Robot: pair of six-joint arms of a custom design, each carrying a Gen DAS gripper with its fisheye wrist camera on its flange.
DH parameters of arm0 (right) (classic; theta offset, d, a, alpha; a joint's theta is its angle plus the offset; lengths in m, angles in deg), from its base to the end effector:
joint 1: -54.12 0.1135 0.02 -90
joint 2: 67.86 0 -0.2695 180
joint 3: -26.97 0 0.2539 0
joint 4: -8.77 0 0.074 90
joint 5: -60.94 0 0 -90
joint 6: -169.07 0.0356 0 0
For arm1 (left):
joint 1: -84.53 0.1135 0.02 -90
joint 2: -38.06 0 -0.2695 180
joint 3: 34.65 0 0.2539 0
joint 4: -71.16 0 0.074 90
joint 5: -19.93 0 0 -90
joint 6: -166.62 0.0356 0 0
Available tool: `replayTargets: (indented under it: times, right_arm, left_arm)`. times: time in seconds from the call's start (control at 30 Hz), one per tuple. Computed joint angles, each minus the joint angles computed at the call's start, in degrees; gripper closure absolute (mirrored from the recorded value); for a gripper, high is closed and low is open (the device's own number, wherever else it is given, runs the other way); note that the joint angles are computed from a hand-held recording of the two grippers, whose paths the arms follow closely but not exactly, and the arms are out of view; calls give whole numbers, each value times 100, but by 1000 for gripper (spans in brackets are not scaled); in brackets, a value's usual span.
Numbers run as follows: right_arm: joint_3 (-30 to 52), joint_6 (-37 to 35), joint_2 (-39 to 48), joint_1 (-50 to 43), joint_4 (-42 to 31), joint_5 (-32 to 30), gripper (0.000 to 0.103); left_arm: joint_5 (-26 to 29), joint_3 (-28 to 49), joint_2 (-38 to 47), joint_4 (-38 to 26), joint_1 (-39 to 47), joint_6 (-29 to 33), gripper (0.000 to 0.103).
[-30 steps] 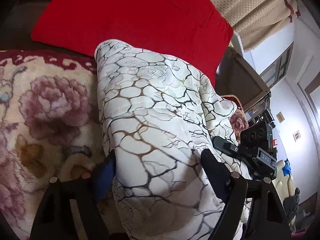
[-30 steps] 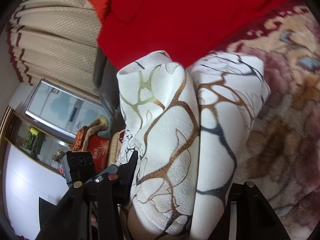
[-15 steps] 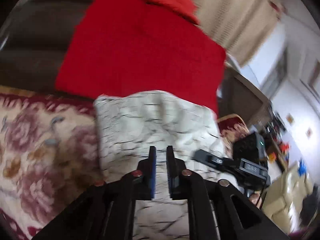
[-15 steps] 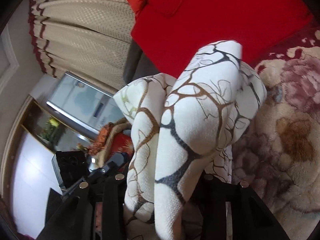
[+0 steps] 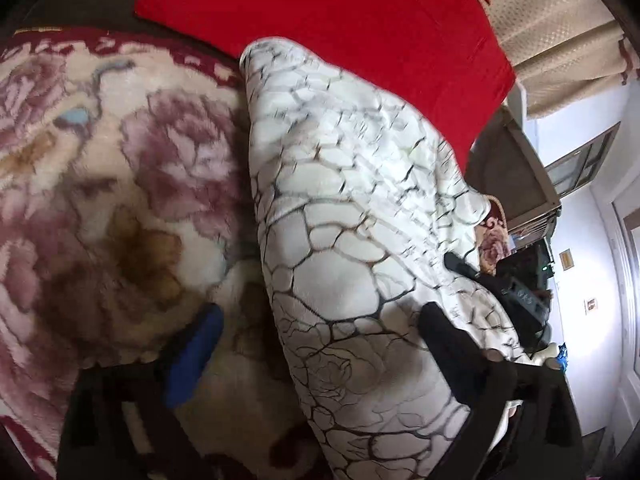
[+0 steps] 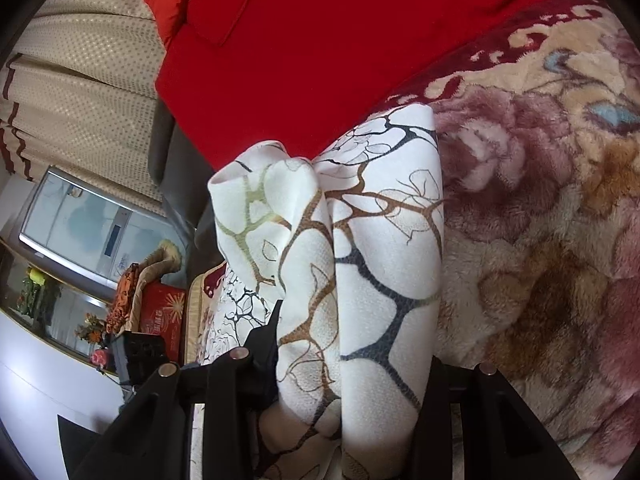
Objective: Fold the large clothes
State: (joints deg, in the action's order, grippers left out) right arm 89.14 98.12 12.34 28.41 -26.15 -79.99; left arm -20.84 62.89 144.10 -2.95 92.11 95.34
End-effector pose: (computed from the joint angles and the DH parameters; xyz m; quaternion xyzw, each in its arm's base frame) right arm 0.2586 -0.0938 0.2235 0.1996 0.8436 0.3903 0.3100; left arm 0.3585 0.0205 0.2385 0.1148 0.9003 -0.3914 0.1516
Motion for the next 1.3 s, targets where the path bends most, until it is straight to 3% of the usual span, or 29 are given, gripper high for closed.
replayTargets:
  times: [0.1,0.17,0.27,0.3,0.37,0.4,0.57,0.67,0.73,0.83,0.93,1.1,1.3]
  right_arm:
    - [40,-30,103,20,20,-32,63]
    - [65,-144,138,-28,-66,-92,63]
    - [67,-240,215,-97,-83,-196,63]
    - [92,-271,263,-117,-86,-223,63]
    - [107,-300,305,-131,-84,-236,63]
    - [111,-302,309,-129,-87,-224,63]
    - [42,-366,262,-196,-78,-278,63]
    - [21,-402,139,-154,-91,-184,64]
    - [-8,-321,18,-107,-72,-122,66]
    - [-112,-124,-287,-61,100,-191,68]
    - [-246,157,-674,28,359,-290,69]
    - [-494,811,-1263,393,1073,-225,69]
    - [-747,1738,-1840,1195,2287,166,70]
  left_arm:
    - [386,504,684,-1192,55,407,3]
    - [459,656,806,-1550,78,719,3]
    - [773,1063,1219,-2802,38,1694,3]
    - [792,912,1149,-2751,-105,1702,0]
    - [612,339,687,-1842,-358,1119,0]
    - [704,279,663,-1697,-384,979,0]
    - [1473,320,874,-1506,-116,305,0]
    - [994,-102,172,-705,-409,33,3]
    - [960,-110,2,-595,-477,12,6]
    - [1124,-20,-153,-578,-427,-71,20]
    - [1256,-3,-350,-553,-404,-66,21]
    - [1323,269,-581,-1373,229,865,21]
    - [1465,672,-873,-1688,941,1395,21]
